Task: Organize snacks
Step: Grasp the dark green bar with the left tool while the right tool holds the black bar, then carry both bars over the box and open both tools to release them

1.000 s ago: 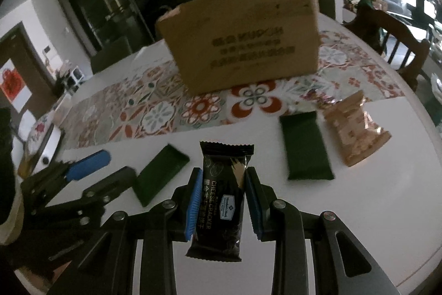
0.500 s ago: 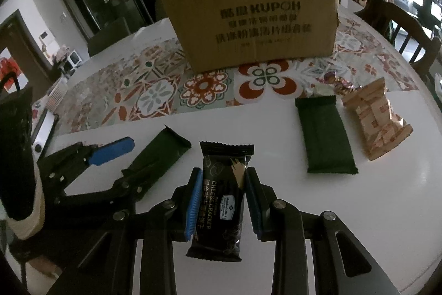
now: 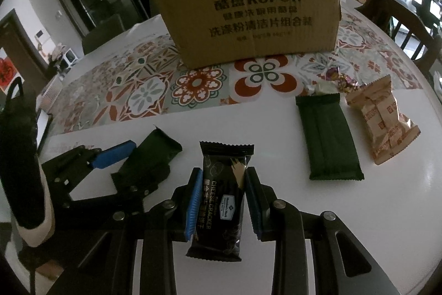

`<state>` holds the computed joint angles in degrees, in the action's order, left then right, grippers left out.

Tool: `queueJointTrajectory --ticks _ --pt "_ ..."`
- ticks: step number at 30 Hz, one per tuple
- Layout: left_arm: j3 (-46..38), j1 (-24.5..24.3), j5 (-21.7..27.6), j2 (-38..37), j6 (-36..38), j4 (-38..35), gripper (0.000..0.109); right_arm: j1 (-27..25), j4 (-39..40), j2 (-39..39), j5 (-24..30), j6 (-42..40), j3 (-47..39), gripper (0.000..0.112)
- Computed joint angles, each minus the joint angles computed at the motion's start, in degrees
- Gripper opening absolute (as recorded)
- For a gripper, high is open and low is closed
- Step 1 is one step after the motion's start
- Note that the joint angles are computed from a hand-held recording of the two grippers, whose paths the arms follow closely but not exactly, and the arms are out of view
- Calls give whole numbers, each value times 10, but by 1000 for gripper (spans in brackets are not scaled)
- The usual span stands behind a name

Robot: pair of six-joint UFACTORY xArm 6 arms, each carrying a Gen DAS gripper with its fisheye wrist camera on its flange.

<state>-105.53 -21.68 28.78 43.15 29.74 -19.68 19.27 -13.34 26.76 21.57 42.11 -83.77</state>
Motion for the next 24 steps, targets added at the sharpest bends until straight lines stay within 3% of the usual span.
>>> queueJointTrajectory --ticks 10,24 --pt "13 -1 -8 -15 -35 -7 46 -4 -1 -1 -10 0 3 32" --pt "27 -11 -43 -66 -81 -3 46 -25 -45 -36 -65 24 34 32"
